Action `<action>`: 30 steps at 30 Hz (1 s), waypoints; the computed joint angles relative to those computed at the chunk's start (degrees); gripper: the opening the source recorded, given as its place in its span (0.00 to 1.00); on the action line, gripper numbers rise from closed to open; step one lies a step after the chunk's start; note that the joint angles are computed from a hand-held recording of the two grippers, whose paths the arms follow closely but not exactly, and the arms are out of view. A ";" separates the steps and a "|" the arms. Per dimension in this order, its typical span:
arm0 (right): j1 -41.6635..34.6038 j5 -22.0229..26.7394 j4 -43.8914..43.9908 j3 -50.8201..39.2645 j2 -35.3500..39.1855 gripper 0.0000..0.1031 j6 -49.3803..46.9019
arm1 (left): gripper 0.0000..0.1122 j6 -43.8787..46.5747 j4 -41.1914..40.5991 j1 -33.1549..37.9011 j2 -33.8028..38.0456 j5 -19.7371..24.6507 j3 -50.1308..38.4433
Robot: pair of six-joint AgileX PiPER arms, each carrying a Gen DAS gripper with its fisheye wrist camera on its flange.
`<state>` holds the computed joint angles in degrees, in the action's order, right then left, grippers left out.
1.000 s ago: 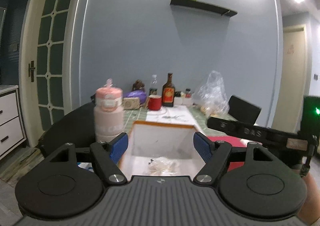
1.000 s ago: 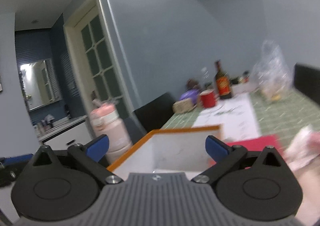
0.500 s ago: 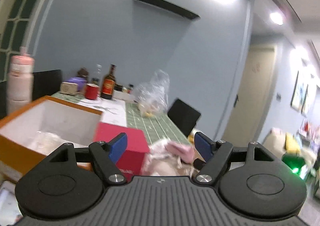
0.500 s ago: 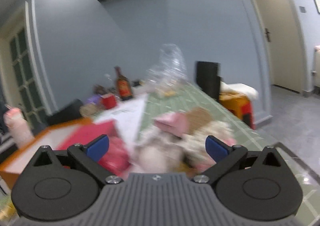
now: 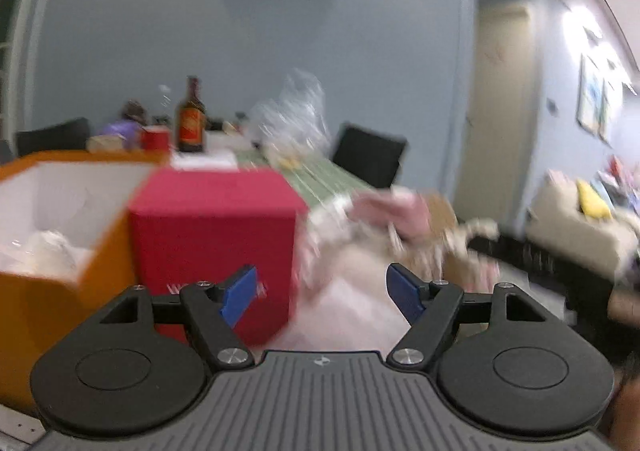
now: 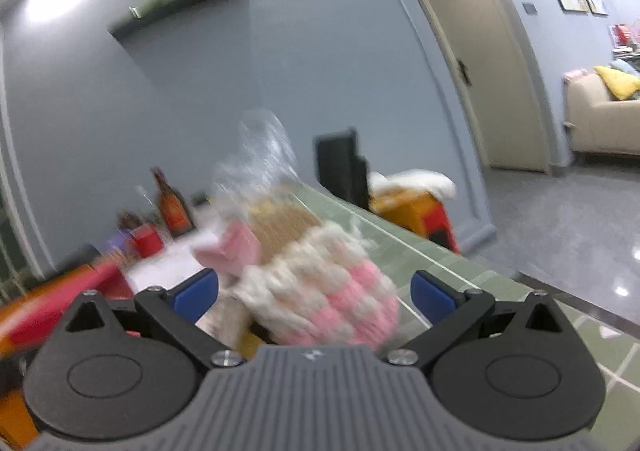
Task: Organize soft objects
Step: 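Move both tools back toward the pile of soft items beside the red box, then close the left tool on white bubble wrap while the right tool grasps the pink-white crocheted pouch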
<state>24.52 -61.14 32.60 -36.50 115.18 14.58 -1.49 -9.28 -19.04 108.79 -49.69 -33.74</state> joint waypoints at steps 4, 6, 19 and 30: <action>0.25 2.34 1.62 -0.72 -0.81 0.97 -2.48 | 0.80 4.06 -2.39 -0.94 0.13 13.43 -5.10; 0.77 2.71 3.55 -0.74 -1.04 0.97 -3.83 | 0.80 6.86 -4.34 -2.33 0.37 14.36 -4.78; -3.55 6.63 -3.65 2.38 -2.34 0.97 8.56 | 0.86 30.85 -28.13 -7.88 6.72 18.65 -12.11; -4.13 7.87 -5.40 2.78 -2.62 0.97 9.90 | 0.23 16.34 -13.96 -4.56 5.11 20.25 -9.84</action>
